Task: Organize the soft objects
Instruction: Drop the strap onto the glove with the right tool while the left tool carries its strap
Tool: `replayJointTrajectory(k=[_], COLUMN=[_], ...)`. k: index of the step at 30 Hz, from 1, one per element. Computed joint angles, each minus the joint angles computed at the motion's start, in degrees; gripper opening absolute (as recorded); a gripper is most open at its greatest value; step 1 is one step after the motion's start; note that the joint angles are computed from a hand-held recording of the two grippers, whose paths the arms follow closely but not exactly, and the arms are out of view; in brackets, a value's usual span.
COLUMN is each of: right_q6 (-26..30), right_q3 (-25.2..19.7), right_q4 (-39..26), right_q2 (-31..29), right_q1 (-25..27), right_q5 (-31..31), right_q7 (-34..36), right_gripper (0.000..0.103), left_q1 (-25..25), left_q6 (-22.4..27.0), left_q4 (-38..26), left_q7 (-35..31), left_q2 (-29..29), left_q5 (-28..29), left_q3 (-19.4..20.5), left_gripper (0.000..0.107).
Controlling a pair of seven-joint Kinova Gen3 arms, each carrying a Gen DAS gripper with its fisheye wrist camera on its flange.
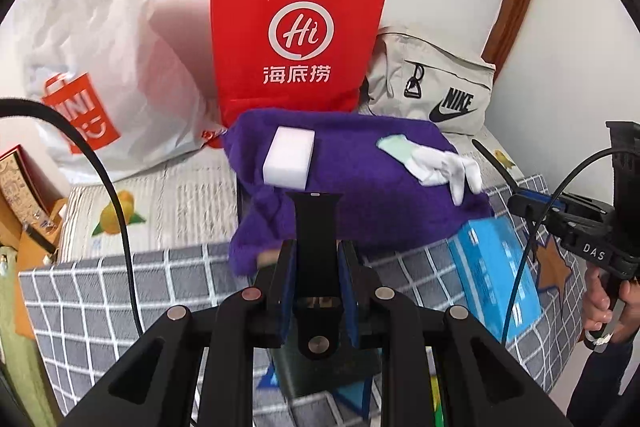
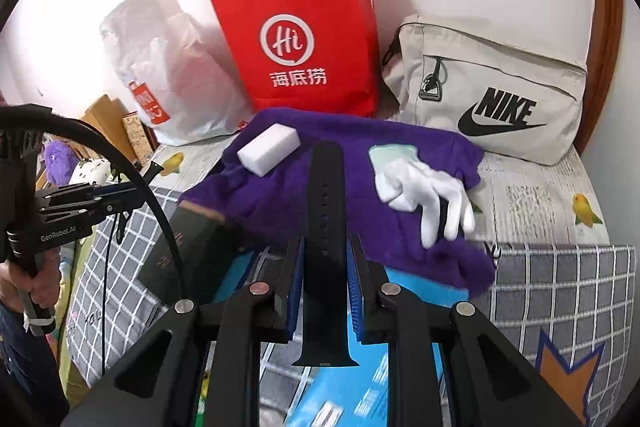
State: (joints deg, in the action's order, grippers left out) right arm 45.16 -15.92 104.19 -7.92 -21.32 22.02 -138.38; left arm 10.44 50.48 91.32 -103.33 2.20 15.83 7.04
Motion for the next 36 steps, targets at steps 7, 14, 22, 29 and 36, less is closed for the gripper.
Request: replayJointTrajectory(k=[7, 14, 22, 29, 36], right_q6=[-1.1, -2.8, -1.7, 1.9, 3.0], right_q3=[3.7, 7.1, 9.7, 11.6, 12.4], right_q4=[-2.6, -4.5, -9.3, -12.5, -13.3], right_q2=[4.7, 8.0, 14.4, 19.4, 20.5], right_q1=[1.0, 2.0, 3.4, 4.4, 5.4], right_q5=[-1.4, -3.8, -9.3, -13.1, -14.6], right_q7=[3.5, 8.4, 17.6, 22.6, 25.9], right_gripper=[0.020, 0.020, 0.020, 0.020, 0.021], left_q1=[-0.4, 0.3, 0.1, 0.8, 1.0], left_q6=[-0.5, -1.4, -0.7, 0.0, -0.2], left_q4=[-4.8, -8.3, -11.7, -14.7, -15.6], left_q7=[0.2, 2.2, 3.8, 4.7, 4.9], left_q2=[5.5, 9.3, 13.5, 17.0, 18.5], left_q5=[1.4, -0.9, -1.4, -2.0, -2.1], left_q3=[0.5, 0.7, 1.2, 1.7, 1.9], left_gripper=[0.020, 0.020, 0.020, 0.020, 0.020])
